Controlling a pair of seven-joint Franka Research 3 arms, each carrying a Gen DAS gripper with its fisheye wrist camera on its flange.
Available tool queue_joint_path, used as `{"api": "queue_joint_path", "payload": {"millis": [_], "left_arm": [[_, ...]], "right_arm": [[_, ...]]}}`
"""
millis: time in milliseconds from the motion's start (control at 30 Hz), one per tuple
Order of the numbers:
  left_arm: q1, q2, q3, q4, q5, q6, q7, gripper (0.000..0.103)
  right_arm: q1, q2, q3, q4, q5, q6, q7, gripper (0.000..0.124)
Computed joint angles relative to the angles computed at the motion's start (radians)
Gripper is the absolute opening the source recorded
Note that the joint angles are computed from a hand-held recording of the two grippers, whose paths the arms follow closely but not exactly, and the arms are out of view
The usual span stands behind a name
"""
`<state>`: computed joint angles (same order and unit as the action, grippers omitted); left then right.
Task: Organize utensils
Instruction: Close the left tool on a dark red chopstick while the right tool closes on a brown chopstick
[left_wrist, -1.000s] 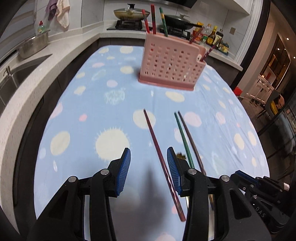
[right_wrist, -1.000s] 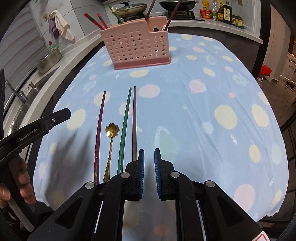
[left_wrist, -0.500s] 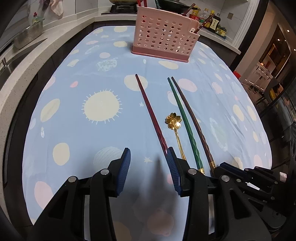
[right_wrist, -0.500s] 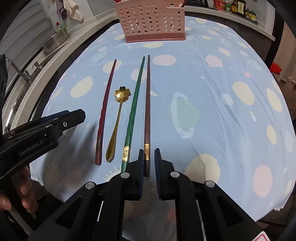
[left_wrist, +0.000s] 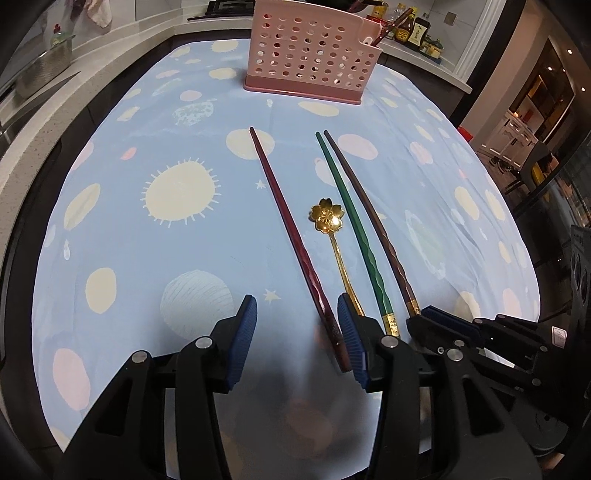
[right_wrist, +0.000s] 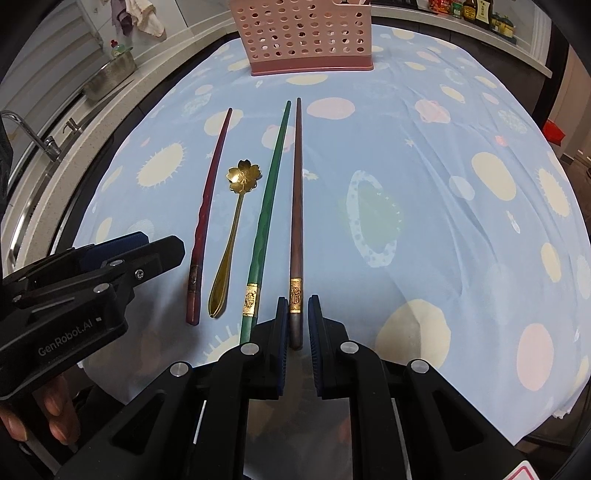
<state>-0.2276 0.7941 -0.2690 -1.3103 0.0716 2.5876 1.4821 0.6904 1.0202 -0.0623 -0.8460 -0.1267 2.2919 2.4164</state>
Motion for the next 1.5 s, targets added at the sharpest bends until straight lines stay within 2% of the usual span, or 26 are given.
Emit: {"api": "queue_joint_path", "payload": {"millis": [200, 433, 767, 867, 1067, 1300, 1500], "left_arm": [[0.000, 0.006, -0.007, 0.007, -0.004, -0.015, 0.008, 0.047], [-0.005, 0.019, -0.015, 0.021, -0.012, -0.038, 0.038, 0.047], [-0.019, 0.029, -0.001, 0.032, -0.005, -0.045, 0.035, 0.046], [-0.026, 0.028, 0.008, 0.027, 0.006, -0.038, 0.025, 0.039], [0.005, 0.020, -0.024, 0.006, -0.020, -0.032, 0.058, 0.013], [0.012, 0.006, -0.025, -0.015, -0.040, -0.025, 0.073, 0.010], [0.013, -0.028, -0.012, -0.056, -0.027, 0.015, 0.053, 0.008]], "right_arm": [[0.005, -0.005, -0.010, -0.008, -0.008, -0.004, 0.018, 0.007], [0.006, -0.060, -0.016, -0.104, -0.025, 0.035, 0.059, 0.007], [0.000, -0.066, -0.007, -0.117, -0.024, 0.046, 0.060, 0.007], [0.000, -0.066, -0.007, -0.118, -0.023, 0.047, 0.060, 0.007], [0.000, -0.061, -0.007, -0.108, -0.022, 0.043, 0.059, 0.007], [0.007, -0.070, -0.014, -0.124, -0.031, 0.053, 0.069, 0.007], [0.018, -0.106, -0.031, -0.173, -0.058, 0.079, 0.095, 0.007]]}}
